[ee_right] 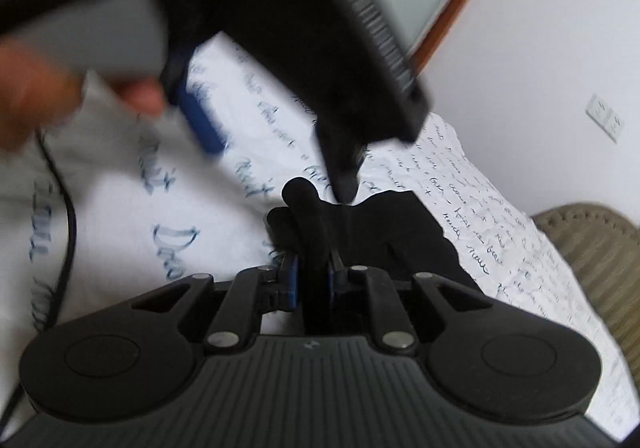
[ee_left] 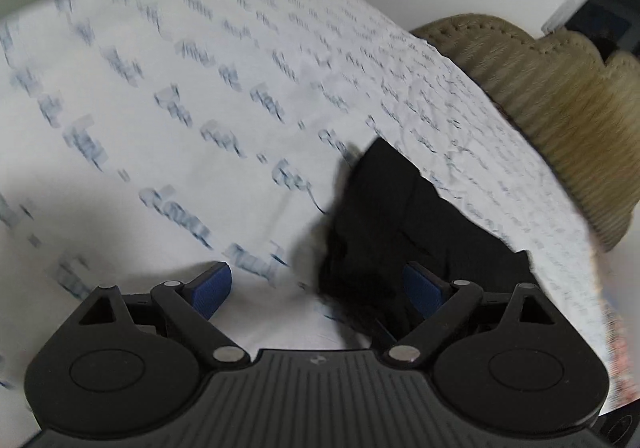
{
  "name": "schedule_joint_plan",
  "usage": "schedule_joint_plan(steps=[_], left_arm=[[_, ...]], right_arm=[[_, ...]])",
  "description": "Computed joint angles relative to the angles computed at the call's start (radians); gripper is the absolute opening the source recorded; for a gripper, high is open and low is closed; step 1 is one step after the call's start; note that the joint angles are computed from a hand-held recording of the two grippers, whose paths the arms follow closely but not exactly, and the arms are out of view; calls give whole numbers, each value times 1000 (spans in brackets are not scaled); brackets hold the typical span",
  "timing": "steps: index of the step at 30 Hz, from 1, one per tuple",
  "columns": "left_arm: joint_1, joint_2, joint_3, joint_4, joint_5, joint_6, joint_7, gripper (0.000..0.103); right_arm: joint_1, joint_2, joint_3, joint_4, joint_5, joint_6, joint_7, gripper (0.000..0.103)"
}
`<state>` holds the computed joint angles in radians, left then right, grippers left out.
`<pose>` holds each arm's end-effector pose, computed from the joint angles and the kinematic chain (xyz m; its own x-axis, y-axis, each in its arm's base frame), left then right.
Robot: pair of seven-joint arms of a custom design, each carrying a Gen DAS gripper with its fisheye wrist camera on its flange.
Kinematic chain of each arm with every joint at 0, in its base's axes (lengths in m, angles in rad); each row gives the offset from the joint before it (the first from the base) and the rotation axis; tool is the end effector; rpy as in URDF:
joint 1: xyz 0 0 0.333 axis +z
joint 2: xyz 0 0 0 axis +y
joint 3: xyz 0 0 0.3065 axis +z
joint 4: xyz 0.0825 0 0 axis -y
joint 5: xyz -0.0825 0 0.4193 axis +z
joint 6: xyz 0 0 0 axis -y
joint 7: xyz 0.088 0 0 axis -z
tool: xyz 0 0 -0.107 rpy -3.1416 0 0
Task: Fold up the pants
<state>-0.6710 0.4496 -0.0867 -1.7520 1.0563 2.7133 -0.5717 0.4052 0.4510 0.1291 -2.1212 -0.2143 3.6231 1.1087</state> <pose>0.5011 -0.5085 0.3299 0.3123 -0.8113 0.4942 -0.6649 -0.5583 -0.4962 0.5381 0.3433 0.2895 0.7299 -0.5224 0.4408 -0.0205 -0.6613 -0.7499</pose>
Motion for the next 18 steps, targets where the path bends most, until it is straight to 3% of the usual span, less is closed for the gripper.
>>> schedule_joint_plan(steps=[3,9,13,15,16,18], left_arm=[[-2,27,15,30,21,37,-45,93],[15,138,46,152,-60,182,8,93],[-17,203,106,240,-95,232,47,92],[-25,220,123,260,-115,267,81,69],[-1,229,89,275,-154,256,159,49],[19,237,44,298,-228,170,285,32]], right_arm=[[-118,-7,82,-2,-123,6,143,14],[-236,-5,139,12,-316,32,402,14],[-248,-18,126,11,-363,59,524,14],[-236,-16,106,15,-374,69,549,14],[-248,-14,110,20,-406,67,588,15],[-252,-18,102,21,-446,58,630,20]])
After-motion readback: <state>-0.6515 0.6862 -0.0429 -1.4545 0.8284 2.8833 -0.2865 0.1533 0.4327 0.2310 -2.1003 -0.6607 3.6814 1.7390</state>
